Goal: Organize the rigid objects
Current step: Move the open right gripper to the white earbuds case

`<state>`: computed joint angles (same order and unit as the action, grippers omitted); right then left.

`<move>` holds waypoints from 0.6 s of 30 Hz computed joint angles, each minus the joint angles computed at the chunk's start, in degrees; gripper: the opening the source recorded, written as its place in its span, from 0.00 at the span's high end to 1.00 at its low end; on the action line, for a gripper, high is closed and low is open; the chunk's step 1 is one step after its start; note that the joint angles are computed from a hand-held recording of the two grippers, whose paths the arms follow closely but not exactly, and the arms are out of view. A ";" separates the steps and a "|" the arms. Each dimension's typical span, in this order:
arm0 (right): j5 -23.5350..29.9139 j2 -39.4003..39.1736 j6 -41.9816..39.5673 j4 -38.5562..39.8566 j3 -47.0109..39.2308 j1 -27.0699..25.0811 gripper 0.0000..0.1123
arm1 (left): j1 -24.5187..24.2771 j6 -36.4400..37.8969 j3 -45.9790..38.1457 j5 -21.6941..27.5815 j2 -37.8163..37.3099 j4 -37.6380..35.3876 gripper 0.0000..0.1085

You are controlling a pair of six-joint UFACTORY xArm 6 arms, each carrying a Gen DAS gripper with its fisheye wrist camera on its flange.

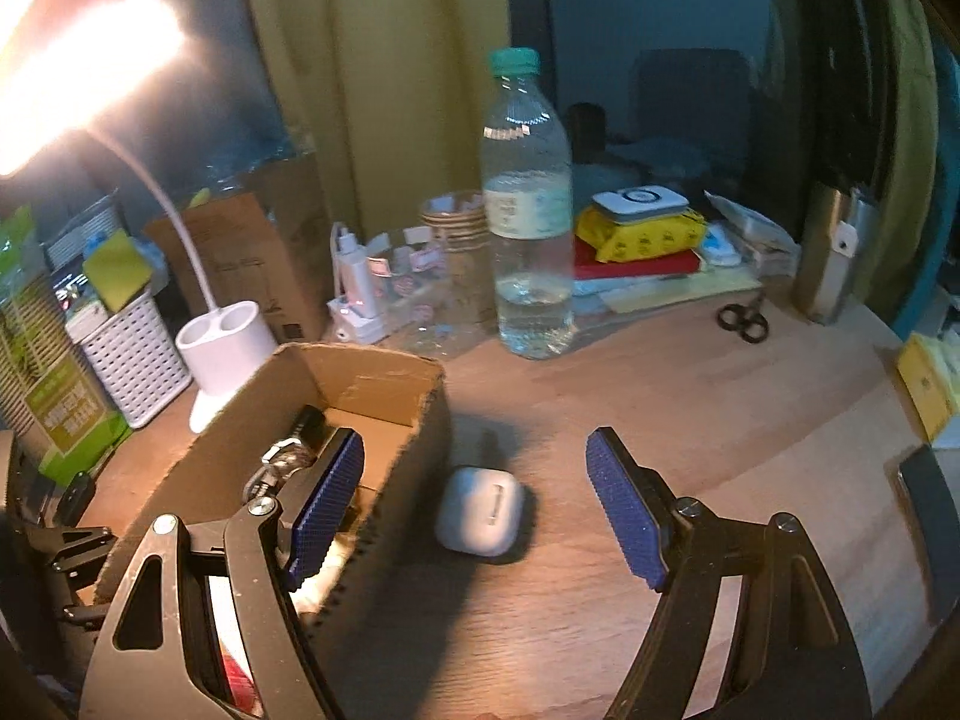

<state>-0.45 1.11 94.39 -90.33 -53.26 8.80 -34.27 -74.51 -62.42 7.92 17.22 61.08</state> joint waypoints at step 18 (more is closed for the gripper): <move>-1.14 6.80 -18.16 18.66 1.44 -2.54 0.29 | 0.04 -0.01 -0.01 -0.04 0.01 0.09 0.83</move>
